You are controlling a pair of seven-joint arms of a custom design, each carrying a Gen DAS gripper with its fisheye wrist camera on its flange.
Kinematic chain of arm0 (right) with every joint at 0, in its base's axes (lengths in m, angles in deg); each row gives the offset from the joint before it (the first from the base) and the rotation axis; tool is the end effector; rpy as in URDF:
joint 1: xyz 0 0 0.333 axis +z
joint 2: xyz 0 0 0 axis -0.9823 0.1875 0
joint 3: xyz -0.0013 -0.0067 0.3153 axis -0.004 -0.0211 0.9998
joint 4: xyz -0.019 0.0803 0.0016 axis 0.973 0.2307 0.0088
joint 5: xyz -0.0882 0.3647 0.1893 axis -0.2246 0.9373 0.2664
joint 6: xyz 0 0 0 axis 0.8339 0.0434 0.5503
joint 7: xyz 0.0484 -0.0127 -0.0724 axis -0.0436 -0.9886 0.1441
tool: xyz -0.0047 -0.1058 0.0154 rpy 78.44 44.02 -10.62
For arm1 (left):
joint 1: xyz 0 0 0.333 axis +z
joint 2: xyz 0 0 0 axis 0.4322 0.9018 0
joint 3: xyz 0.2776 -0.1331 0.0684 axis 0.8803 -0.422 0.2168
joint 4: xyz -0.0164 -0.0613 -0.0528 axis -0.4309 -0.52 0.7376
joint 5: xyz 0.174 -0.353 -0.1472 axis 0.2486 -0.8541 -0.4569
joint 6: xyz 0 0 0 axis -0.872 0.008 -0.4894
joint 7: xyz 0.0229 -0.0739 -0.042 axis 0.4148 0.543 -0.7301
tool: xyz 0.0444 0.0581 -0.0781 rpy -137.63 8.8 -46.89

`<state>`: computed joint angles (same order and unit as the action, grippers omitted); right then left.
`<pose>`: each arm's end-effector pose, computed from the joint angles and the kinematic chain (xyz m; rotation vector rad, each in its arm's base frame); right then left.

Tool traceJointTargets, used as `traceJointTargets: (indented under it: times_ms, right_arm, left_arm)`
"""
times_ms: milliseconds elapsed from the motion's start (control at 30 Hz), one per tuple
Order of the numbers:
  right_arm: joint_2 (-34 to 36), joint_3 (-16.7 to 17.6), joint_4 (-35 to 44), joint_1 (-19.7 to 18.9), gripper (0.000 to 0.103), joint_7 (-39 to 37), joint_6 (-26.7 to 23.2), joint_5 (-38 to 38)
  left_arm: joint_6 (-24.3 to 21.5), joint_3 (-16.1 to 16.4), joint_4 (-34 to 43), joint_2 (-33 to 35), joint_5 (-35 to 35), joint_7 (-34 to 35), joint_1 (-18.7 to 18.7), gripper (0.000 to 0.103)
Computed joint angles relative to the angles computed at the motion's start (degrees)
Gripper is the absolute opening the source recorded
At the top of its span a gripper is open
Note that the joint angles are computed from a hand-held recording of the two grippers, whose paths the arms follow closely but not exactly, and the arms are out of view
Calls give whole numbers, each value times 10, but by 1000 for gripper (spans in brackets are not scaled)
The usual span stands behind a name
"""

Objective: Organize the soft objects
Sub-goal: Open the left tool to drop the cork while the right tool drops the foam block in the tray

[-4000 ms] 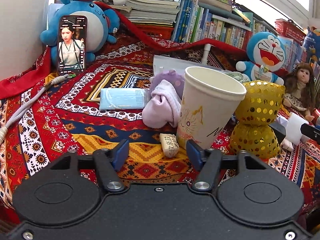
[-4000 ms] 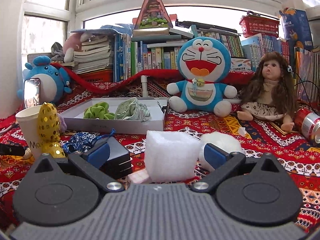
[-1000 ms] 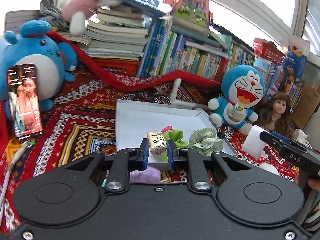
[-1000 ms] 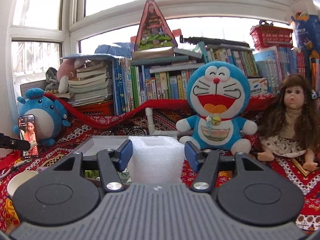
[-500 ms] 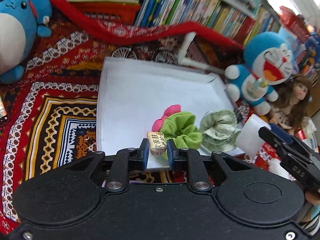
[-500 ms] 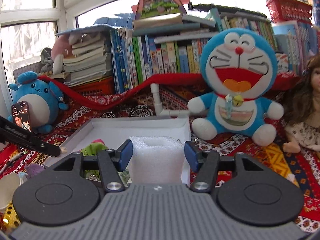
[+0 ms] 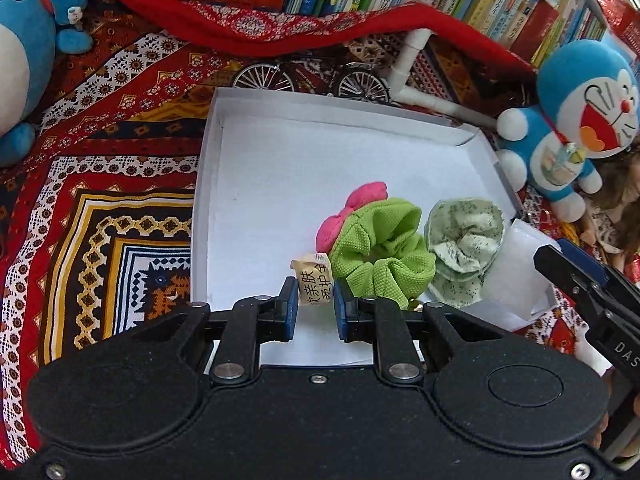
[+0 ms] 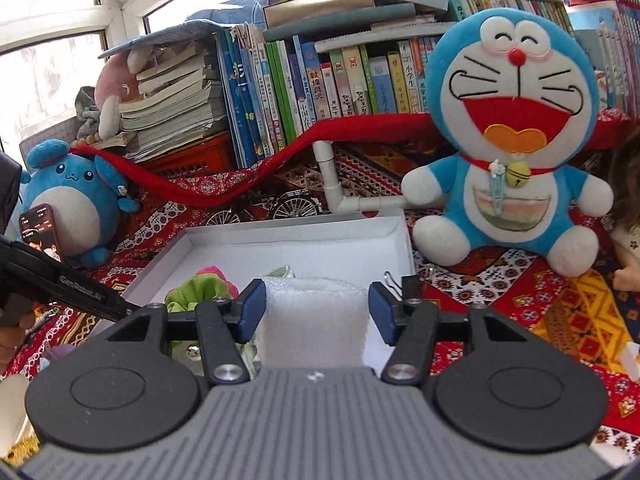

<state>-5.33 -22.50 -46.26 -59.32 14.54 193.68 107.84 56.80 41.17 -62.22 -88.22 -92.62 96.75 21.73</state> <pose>0.5545 0.1598 0.5146 -1.7233 1.1896 -0.3768 0.5537 -0.1186 0.5307 -2.2236 1.7179 -0.7401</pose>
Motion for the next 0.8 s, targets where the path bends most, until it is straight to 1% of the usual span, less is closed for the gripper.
traceJointTargets:
  times_ms: [167,333,500,600,700,767,800]
  right_arm:
    - [7,6,0,3,60,2,13,-18]
    - [14,11,-1,4,60,28,19,-63]
    - [15,13,-2,3,60,85,14,-144]
    - [15,12,-2,3,60,108,9,-173]
    - [15,10,-2,5,61,119,4,-187]
    - [13,8,-2,5,62,123,-1,-190]
    - [12,7,-2,5,64,124,-4,-190]
  left_arm:
    - [-5,1,5,12,2,-4,2,18]
    - [-8,4,9,16,-8,1,3,18]
    - [-34,6,29,29,-21,9,3,19]
    - [-49,4,40,35,-20,10,4,19]
    - [-55,4,46,36,-20,8,4,25]
    - [-54,5,45,34,-27,12,3,32]
    - [-53,6,44,32,-30,16,3,34]
